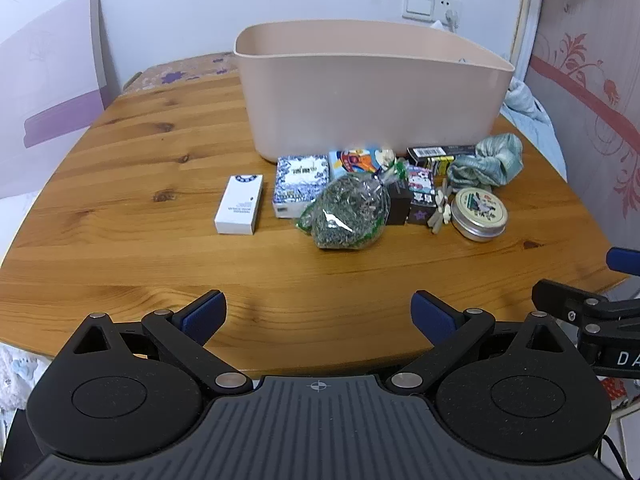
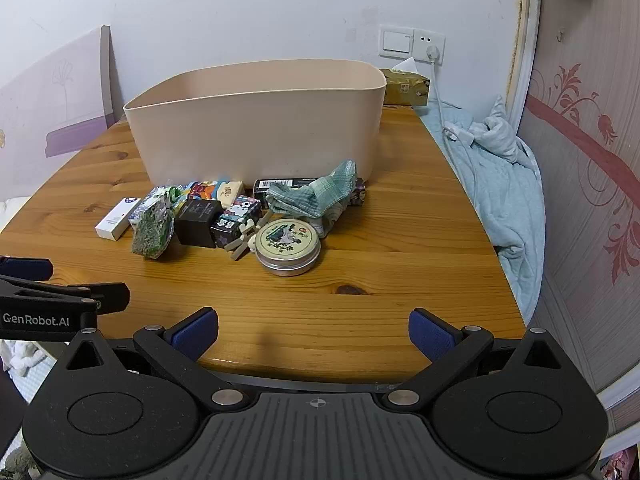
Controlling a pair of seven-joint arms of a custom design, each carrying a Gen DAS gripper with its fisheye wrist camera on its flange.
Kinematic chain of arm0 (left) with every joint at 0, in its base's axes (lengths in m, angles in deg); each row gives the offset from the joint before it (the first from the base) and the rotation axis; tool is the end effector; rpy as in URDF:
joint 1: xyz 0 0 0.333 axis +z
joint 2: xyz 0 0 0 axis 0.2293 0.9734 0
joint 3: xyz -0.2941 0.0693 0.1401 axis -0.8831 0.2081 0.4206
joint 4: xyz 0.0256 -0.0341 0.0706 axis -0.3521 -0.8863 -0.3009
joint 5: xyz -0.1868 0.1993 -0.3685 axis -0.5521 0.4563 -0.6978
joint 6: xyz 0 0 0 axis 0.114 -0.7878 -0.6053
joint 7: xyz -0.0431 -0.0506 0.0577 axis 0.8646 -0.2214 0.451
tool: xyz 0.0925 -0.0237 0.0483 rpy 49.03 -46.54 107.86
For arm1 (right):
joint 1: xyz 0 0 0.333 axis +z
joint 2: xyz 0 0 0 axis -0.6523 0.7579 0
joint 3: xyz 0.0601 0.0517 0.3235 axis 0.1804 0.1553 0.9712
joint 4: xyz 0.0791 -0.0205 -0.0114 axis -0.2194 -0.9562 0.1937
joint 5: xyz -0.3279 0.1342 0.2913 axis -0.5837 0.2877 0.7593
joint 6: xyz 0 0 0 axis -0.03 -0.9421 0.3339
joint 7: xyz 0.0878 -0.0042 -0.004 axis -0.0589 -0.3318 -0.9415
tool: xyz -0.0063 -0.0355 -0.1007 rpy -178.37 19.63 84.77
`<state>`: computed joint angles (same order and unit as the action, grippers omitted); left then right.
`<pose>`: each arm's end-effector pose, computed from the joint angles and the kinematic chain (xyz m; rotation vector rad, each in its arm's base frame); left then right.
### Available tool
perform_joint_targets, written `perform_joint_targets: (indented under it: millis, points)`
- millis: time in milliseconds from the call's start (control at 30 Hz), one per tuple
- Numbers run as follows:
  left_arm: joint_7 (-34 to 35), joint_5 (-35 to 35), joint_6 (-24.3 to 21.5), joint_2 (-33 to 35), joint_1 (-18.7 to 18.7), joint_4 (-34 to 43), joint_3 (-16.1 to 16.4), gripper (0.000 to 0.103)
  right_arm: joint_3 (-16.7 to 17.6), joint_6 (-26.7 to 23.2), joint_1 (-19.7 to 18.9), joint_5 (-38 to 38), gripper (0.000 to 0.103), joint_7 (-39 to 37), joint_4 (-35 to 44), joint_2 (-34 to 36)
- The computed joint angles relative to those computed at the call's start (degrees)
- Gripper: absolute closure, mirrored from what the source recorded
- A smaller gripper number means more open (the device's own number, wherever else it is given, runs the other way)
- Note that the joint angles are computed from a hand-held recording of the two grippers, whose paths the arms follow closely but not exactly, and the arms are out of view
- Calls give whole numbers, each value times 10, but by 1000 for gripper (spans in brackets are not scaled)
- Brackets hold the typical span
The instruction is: Organize objects
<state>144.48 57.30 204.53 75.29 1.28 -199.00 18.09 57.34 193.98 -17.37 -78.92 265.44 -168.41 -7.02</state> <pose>0.6194 -0.1813 0.3532 -1.5922 2.0173 -0.7610 0.5633 0.3119 0.3724 -1.6310 1.8774 -0.7681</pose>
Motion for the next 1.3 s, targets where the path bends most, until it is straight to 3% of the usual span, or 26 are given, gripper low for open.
perform_joint_targets:
  millis: [100,567,767,967,1300]
  points:
    - [17,-16,-4,2,10,1,-12,2,0,1,0,-1,0,1,0,0]
    - [18,-18,2,4,3,3,-1,2,-2,-5,4,3,0,-11,7,5]
    - [37,-36,4,5,13,3,-13,2,-2,-5,4,-1,0,-12,10,6]
    - [27,-17,1,9,-4,10,7,2,-4,-5,5,2,0,-19,17,13]
    - [75,-52,14,23,14,22,-11,2,-10,5,5,-6,0,-16,25,20]
